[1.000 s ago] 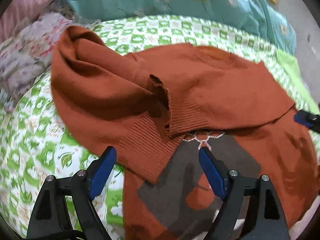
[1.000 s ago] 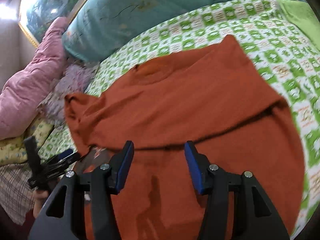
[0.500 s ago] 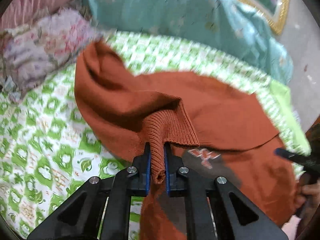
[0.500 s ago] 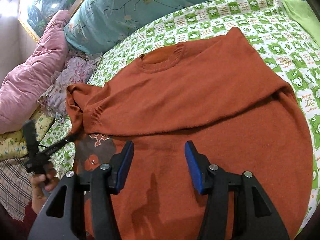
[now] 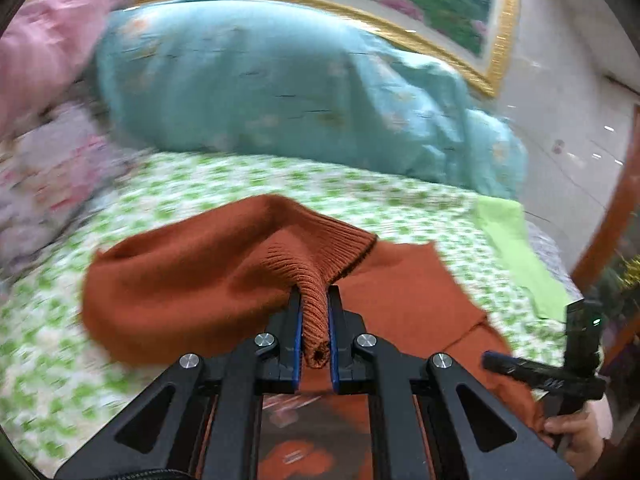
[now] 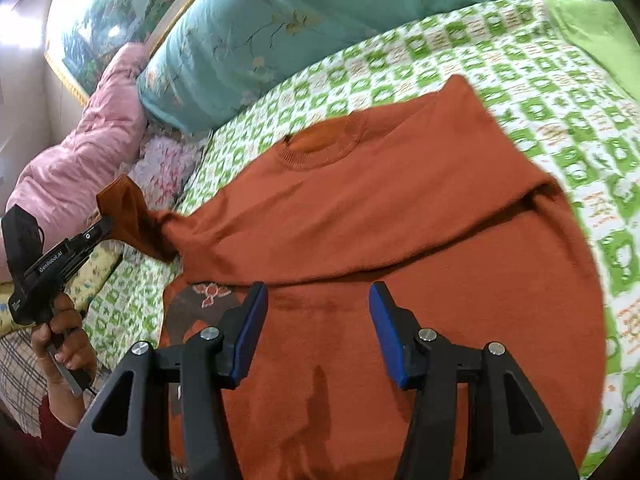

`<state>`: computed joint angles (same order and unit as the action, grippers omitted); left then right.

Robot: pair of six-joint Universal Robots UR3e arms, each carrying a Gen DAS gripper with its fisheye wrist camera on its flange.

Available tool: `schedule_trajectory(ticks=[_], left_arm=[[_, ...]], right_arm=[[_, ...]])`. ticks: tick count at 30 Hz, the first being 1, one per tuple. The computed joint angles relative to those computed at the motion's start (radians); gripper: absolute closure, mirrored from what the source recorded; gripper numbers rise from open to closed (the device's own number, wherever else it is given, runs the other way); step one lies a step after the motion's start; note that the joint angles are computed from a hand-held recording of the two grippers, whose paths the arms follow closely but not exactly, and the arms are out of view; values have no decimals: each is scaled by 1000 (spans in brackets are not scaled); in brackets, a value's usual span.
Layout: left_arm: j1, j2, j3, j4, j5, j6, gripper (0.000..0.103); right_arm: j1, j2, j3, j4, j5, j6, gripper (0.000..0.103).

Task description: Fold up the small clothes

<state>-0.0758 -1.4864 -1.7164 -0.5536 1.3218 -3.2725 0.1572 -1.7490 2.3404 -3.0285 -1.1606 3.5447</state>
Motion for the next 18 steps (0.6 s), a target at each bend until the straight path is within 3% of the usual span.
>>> schedule_trajectory(ticks=[7, 10, 14, 18], left_arm=[[-293, -509, 505, -16, 58, -65, 95], [-350, -717, 765, -113, 53, -83, 95], [-404, -936, 1063, -234, 61, -91, 95], [-429, -1141, 1377, -397, 70, -102, 95]], right_arm=[[-212, -247, 155, 96, 72, -48, 49], [-341, -399, 213, 218, 135, -100, 49], [-537, -646, 265, 493, 230, -212, 49], [-624, -730, 274, 621, 275, -270, 49]])
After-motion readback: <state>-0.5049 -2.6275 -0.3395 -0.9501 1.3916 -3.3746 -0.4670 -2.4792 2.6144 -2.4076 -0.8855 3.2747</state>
